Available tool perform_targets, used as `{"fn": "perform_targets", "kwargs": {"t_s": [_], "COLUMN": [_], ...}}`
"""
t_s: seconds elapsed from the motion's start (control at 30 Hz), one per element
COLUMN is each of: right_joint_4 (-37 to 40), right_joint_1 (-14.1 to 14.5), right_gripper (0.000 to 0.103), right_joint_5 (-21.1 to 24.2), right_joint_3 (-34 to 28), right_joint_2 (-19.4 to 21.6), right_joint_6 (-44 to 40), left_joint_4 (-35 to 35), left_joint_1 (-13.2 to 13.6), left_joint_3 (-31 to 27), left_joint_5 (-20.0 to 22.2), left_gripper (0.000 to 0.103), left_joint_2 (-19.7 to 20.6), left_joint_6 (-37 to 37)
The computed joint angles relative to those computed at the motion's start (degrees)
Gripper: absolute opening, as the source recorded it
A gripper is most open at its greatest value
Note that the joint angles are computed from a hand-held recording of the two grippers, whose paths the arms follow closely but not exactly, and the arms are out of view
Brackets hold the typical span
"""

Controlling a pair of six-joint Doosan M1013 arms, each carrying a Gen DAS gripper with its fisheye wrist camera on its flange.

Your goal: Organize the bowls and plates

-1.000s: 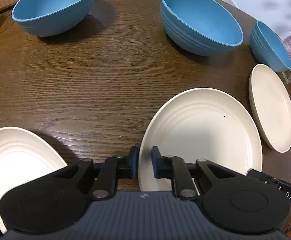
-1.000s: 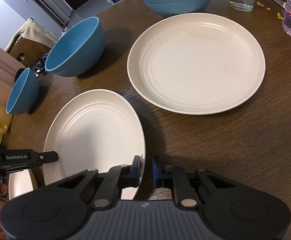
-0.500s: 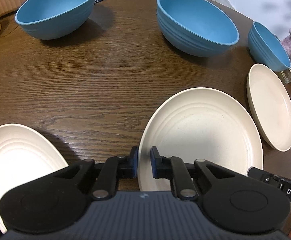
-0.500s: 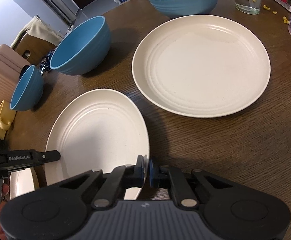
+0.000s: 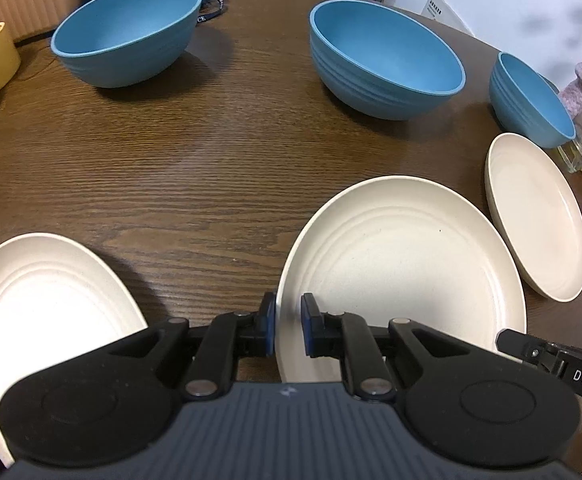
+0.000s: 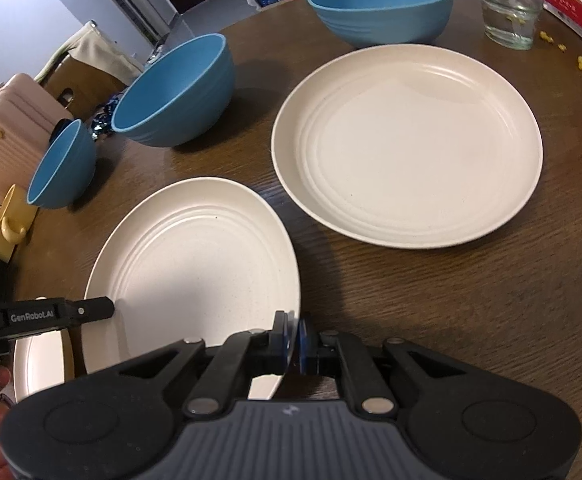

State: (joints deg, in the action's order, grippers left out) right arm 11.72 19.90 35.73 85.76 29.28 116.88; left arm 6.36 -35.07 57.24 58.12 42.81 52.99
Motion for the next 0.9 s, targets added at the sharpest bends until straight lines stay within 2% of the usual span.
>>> {"fn": "perform_targets", "kwargs": {"t_s": [0.37,0.9], "right_joint_4": [0.6,4.0], "right_joint_1": [0.0,1.1], "right_gripper": [0.005,0.005], "right_joint_5": [-1.1,-0.1], "right_joint_3": [1.0,-0.7], "right_joint_2": [-1.3,-1.4], "right_joint_6": [-3.8,-13.0], "left_joint_4": [3.7,9.7], "left_joint_1": [-1.2,-2.1], "left_joint_3": [3.5,11.4], "left_joint_5": [-2.3,-4.2], "left_gripper": [0.014,0.014], "left_joint_2": [-2.6,-8.0], "left_joint_6": [-4.9,-17.3]}}
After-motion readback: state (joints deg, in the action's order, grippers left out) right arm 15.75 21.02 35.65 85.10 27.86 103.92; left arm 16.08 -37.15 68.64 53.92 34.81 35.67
